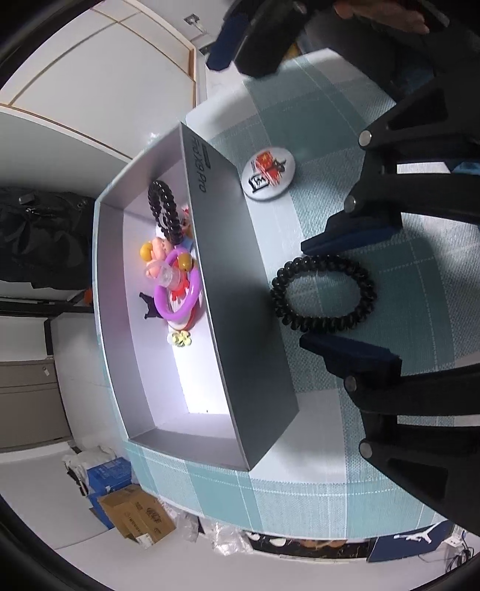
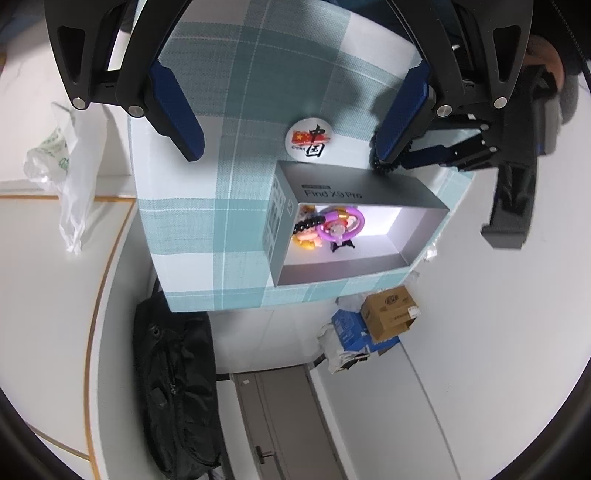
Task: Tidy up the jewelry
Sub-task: 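Lower the left gripper onto the remaining black coil bracelet and grasp it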
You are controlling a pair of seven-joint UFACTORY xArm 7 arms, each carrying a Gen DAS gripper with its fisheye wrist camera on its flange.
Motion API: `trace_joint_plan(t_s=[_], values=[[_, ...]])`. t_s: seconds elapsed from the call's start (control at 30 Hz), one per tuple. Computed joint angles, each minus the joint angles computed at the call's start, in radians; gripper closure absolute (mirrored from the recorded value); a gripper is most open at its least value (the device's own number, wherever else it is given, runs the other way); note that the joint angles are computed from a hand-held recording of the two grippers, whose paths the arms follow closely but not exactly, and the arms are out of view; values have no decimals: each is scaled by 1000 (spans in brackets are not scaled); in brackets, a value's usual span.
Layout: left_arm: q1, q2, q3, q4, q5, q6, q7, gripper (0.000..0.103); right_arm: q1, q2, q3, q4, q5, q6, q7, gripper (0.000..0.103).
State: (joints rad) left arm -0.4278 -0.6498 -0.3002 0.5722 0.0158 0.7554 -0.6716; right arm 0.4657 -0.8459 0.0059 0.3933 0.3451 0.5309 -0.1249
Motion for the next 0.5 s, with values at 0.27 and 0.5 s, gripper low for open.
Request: trace_joint_plan(t_s=[0.27, 0.5], values=[[-2, -64, 14, -21, -16, -25, 0, 66, 2, 54, 7, 1, -6, 14, -1, 8], [9, -157, 16, -44, -20, -57, -2, 66, 15, 87, 11, 4, 4, 24, -11, 8]])
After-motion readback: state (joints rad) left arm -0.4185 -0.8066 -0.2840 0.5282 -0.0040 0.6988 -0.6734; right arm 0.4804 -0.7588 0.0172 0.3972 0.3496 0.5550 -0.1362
